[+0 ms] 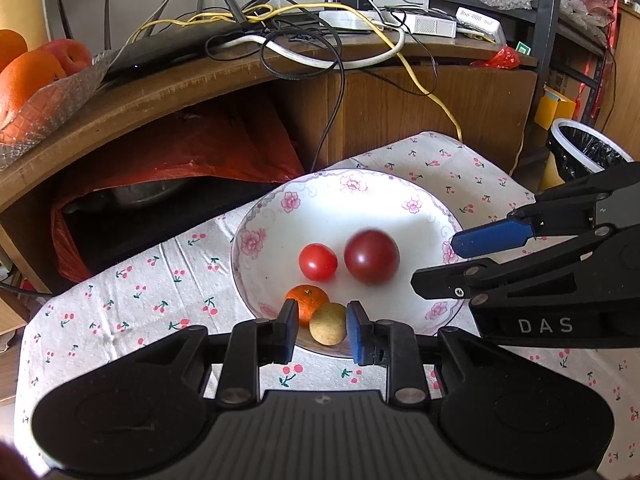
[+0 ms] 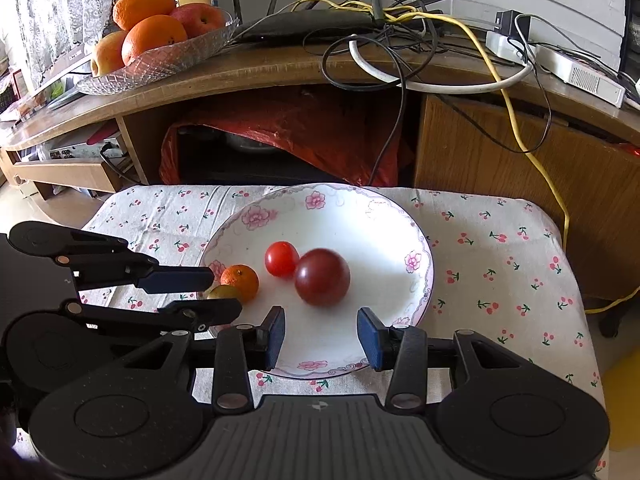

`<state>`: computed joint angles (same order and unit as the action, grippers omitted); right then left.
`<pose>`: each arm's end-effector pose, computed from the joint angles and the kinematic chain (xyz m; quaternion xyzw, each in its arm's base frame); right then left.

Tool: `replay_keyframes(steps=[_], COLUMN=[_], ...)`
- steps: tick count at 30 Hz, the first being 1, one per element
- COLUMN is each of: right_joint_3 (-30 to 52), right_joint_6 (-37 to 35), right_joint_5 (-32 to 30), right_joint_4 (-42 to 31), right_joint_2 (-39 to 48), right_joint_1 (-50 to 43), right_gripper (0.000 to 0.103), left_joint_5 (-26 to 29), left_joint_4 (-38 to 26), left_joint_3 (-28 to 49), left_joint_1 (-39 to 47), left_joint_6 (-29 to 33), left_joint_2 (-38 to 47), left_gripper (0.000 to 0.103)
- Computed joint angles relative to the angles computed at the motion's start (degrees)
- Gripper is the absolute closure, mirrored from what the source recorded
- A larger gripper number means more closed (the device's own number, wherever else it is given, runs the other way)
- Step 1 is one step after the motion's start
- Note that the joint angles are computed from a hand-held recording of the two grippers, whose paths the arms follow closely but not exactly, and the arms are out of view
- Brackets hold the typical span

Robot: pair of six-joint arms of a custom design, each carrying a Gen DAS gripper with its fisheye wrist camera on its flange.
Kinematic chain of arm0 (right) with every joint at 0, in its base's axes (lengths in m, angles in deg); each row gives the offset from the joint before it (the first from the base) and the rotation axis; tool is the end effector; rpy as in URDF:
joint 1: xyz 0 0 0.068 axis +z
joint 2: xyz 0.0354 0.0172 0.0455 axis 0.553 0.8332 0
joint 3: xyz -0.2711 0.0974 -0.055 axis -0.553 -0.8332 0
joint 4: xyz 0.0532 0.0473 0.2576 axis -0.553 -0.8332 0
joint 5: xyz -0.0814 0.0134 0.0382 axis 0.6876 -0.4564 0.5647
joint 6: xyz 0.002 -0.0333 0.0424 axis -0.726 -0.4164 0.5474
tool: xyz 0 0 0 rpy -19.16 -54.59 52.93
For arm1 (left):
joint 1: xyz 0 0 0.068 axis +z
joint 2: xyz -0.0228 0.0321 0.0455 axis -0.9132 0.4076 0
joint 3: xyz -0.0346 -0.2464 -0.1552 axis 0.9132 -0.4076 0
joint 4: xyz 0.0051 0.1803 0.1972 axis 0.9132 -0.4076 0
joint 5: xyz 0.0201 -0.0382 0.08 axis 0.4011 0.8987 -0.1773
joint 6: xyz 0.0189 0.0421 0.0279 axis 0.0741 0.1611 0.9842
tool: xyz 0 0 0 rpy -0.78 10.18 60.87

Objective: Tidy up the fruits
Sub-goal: 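Carry both fruits into the white bowl and open both tools to release them, then move both tools back toward a tangerine and a red tomato on the cloth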

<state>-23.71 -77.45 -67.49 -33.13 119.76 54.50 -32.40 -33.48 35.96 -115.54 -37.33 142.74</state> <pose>0.2908 0.1238 0.0807 -0.3520 0.8658 0.1680 0.3134 0.2143 -0.2225 0.0746 -0.0118 0.9315 0.0109 0.3635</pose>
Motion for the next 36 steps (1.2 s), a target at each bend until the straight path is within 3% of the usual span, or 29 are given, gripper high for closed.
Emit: replay_keyframes(steps=[17,36], right_joint_3=[-2.7,-9.2], right_joint_6=[-1.2,-3.1], right_joint_5=[0.3,-0.5], right_joint_4=[0.4,-0.4], right_joint_2=[-2.6,-7.2], right_joint_1=[-0.1,1.7], right_gripper=[0.066,0.066], left_joint_5=[-1.6,-2.4], left_joint_4=[-2.2,-7.3], left_joint_3=[-2.7,-8.5], left_joint_1=[-2.8,-11.3], left_joint_6=[-1.4,-8.3], left_joint_2=[-3.8,-11.2], left_gripper=[0.067,0.067])
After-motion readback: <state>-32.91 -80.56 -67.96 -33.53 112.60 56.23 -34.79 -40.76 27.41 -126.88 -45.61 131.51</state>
